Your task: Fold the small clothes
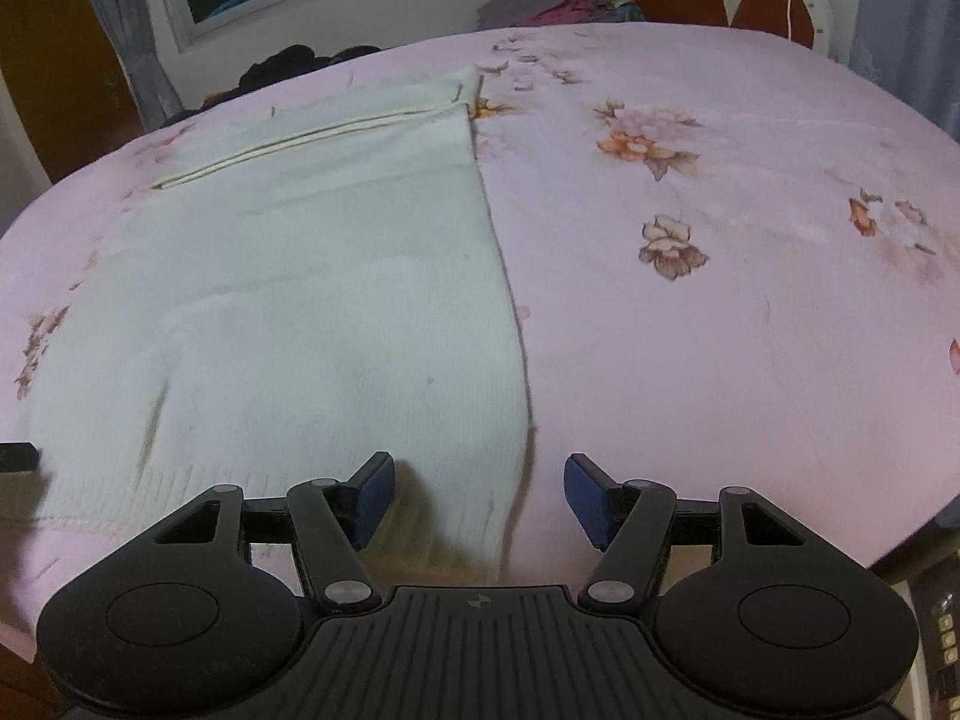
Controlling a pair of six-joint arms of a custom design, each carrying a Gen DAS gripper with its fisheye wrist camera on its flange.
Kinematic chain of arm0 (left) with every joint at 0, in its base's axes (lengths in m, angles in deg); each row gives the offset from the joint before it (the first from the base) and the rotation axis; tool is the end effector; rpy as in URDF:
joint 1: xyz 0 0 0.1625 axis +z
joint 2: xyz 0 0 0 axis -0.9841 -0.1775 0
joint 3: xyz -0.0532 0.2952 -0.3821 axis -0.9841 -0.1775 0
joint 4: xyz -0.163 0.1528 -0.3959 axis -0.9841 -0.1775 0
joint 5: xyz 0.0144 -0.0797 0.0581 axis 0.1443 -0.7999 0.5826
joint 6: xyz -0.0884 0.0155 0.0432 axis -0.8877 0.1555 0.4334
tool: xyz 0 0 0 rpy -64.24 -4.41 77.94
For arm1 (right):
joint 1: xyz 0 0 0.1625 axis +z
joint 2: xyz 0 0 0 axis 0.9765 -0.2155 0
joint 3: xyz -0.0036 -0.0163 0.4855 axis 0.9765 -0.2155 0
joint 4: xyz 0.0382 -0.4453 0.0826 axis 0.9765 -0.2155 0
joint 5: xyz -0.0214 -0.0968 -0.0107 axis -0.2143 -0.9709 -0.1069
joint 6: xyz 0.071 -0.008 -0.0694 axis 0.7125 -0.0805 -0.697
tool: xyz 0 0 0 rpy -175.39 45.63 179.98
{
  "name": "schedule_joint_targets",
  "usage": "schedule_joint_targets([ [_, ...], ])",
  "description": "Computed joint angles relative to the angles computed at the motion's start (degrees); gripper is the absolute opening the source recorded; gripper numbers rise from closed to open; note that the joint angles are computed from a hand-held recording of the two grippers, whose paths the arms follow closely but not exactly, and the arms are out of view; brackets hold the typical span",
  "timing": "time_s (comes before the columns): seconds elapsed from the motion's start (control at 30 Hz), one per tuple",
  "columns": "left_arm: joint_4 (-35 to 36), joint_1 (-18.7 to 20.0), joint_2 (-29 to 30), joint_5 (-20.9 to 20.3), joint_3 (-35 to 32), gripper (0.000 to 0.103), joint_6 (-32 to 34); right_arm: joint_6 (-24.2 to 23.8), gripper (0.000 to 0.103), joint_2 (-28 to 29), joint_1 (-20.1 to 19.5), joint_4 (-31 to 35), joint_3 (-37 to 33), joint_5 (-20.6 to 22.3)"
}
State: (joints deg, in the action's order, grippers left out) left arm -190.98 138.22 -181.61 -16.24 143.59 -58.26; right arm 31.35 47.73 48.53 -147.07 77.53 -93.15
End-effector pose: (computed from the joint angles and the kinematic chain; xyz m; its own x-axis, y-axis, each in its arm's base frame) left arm 0.0710 -0.2651 0.2850 -0.8167 0.0614 -0.5738 0.3285 0.8670 -0.3746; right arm 0.2283 -0.2120 0.0430 -0.8064 0.0207 0.5910 -0.3308 0.8126 -0.4799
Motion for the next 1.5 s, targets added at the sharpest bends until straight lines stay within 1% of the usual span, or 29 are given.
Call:
schedule_joint_targets([
  [0.03,0.97,-0.12,-0.62,-0.73,-0.1,0.058,-0.19,0.42,0.035,-0.38,-0.17,0.18,0.28,1.14],
  [0.07,1.36,-0.01,-1.16,-1.65,-0.14,0.053,-0.35,1.03,0.027,-0.66,-0.38,0.24,0.48,2.25],
  [0.1,1.43,0.11,-1.39,-2.21,-0.12,0.048,-0.41,1.51,0.025,-0.9,-0.32,0.62,0.5,2.58],
  [0.13,1.39,0.37,-1.47,-2.82,-0.14,0.041,-0.47,1.69,0.02,-1.06,-0.2,1.01,0.44,2.75],
  [0.2,-0.55,2.07,-0.8,-4.92,-0.33,0.027,-0.37,2.14,0.013,-1.34,-0.17,1.62,0.35,3.44],
  [0.23,-1.1,2.78,-0.51,-5.82,-0.48,0.015,-0.4,2.13,0.007,-1.5,-0.15,1.75,0.32,3.87],
  [0.27,-2.3,3.92,0.04,-7.11,-0.7,0.012,-0.19,2.2,0.006,-1.66,0.13,2.15,0.17,3.94],
  [0.37,-4.01,4.82,0.1,-8.89,-1.07,0.009,-0.1,1.36,0.006,-2.33,0.51,1.39,0.11,4.83],
  [0.53,-6.66,3.56,-0.87,-10.81,-2.16,0.008,1.07,-0.52,0.006,-4.48,1.91,0.19,-0.91,5.04],
  [0.63,-10.78,3.45,1.11,-11.89,-3.42,0.008,1.88,-2.65,0.006,-5.96,2.44,-0.14,-2.31,5.09],
  [0.7,-14.89,3.56,3.45,-12.3,-4.24,0.008,3.14,-4.72,0.006,-6.84,2.26,-0.73,-3.53,5.43],
  [0.83,-23.98,4.41,10.05,-12.71,-6.45,0.008,6.17,-10.08,0.006,-7.97,0.18,-2.43,-6.55,7.08],
  [1.03,-37.02,8.46,23.16,-14.38,-11.27,0.008,10.66,-16.79,0.006,-8.45,-5.15,-3.31,-12.55,11.2],
  [1.13,-42.49,10.33,29.1,-15.28,-13.86,0.008,11.71,-19.68,0.006,-7.92,-8.17,-3.12,-16.09,13.23],
  [1.27,-47.24,12.6,36.32,-16.18,-18.36,0.008,13.7,-20.86,0.006,-7.23,-12.03,-0.61,-21.46,16.75],
  [1.4,-50.33,14.33,42.67,-16.4,-23.38,0.008,15.5,-23.19,0.006,-5.61,-15.04,2.41,-27.31,19.04],
  [1.5,-52.11,15.58,47.3,-15.76,-27.22,0.008,16.09,-22.64,0.006,-4.34,-17.41,5.3,-31.46,21.01],
])
